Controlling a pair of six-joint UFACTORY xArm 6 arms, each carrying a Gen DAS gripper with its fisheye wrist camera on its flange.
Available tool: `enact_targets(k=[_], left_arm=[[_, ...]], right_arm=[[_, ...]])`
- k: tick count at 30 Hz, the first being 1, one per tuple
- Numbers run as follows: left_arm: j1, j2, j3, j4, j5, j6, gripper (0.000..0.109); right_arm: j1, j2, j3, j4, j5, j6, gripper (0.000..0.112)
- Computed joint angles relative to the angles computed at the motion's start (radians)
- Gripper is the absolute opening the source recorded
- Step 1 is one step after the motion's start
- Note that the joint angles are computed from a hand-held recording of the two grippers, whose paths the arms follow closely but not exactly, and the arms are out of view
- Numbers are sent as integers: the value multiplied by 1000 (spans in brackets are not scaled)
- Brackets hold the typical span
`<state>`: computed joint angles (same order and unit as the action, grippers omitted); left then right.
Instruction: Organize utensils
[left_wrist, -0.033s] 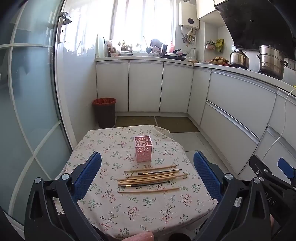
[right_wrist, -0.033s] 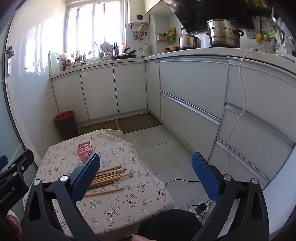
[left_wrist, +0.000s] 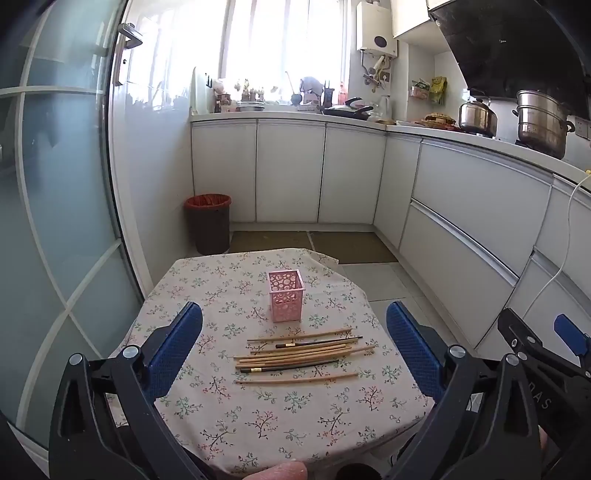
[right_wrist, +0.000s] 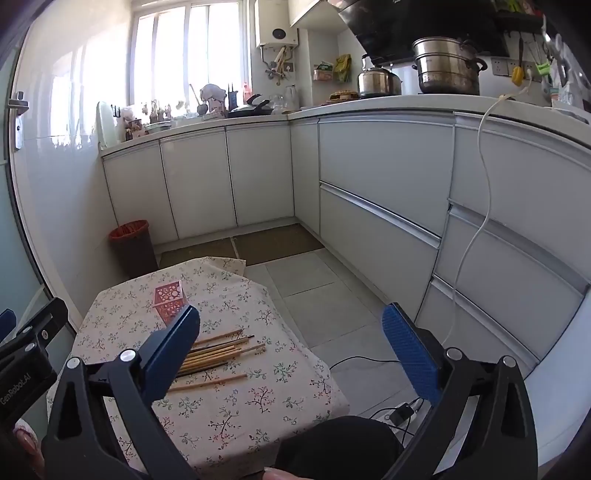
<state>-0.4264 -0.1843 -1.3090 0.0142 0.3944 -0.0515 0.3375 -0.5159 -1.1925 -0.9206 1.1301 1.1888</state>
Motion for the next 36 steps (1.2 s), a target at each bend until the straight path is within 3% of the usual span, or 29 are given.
enact_targets(k=[13, 20, 36], left_arm=[[-17, 17, -26, 42, 24, -44, 96], [4, 9, -5, -21, 17, 7, 96], [12, 21, -13, -27, 25, 13, 96]], right_arm=[[-14, 12, -12, 32, -6, -19, 96], [-15, 17, -11, 35, -11, -19, 96], [-29, 13, 4, 54, -33, -22, 96]])
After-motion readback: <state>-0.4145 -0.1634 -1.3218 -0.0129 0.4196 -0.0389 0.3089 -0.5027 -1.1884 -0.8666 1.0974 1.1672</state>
